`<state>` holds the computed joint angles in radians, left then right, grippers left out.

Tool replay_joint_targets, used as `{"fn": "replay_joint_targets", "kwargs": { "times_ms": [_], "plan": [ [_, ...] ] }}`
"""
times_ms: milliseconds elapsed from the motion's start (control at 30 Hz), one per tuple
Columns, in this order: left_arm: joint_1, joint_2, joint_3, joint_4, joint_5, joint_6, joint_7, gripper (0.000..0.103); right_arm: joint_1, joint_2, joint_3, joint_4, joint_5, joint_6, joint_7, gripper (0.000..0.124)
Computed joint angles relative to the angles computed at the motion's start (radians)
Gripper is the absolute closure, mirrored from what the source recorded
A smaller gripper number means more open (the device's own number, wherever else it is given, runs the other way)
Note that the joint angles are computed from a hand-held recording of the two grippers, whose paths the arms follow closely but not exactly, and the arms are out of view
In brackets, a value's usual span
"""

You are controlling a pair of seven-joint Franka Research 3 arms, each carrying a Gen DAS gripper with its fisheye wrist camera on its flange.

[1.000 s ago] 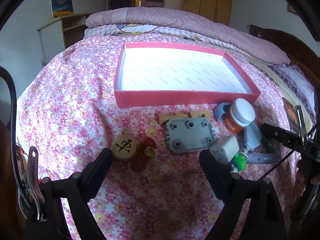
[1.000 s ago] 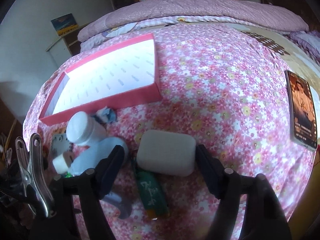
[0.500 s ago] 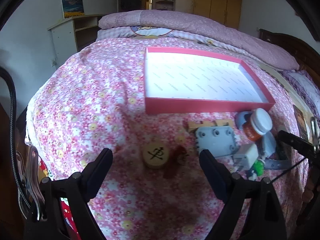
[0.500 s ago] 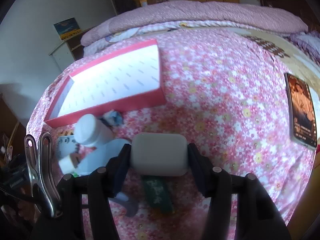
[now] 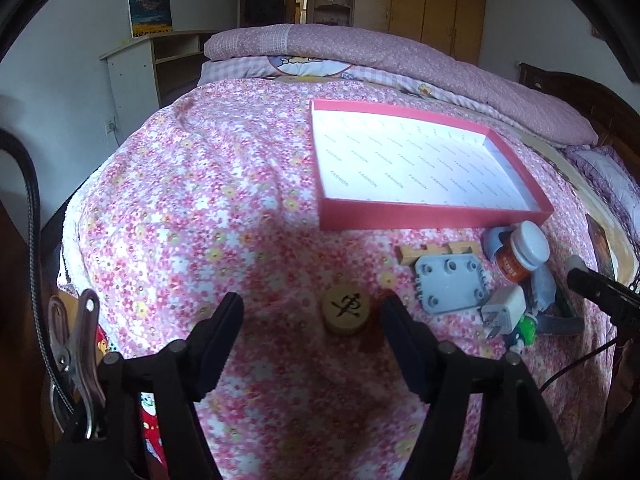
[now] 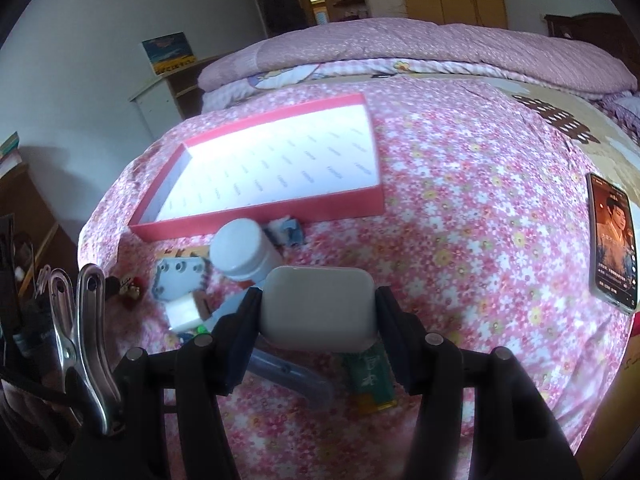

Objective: Organize rigid objects
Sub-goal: 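Grasp the white earbud case with the right tool while the left tool approaches the wooden chess piece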

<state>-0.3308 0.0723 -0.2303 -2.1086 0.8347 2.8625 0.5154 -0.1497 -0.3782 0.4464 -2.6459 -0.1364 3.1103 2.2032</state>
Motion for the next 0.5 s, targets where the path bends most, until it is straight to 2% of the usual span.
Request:
{"fn": "replay_joint_targets", "kwargs": {
  "times_ms": [200, 400, 500],
  "plan": [
    [-0.002, 0.005, 0.001, 0.005, 0.080, -0.025, -0.009, 0.042, 0.044, 0.021, -0.036, 0.007, 0.018, 0.002, -0.022, 0.066],
    [-0.011, 0.034, 0.005, 0.015, 0.076, 0.007, 0.037, 0.042, 0.050, 0.023, -0.038, 0.007, 0.019, -0.002, -0.021, 0.066],
    [-0.029, 0.055, 0.008, 0.040, 0.102, -0.027, 0.055, 0.042, 0.067, 0.027, -0.051, 0.005, 0.030, 0.006, -0.026, 0.066]
  ]
}}
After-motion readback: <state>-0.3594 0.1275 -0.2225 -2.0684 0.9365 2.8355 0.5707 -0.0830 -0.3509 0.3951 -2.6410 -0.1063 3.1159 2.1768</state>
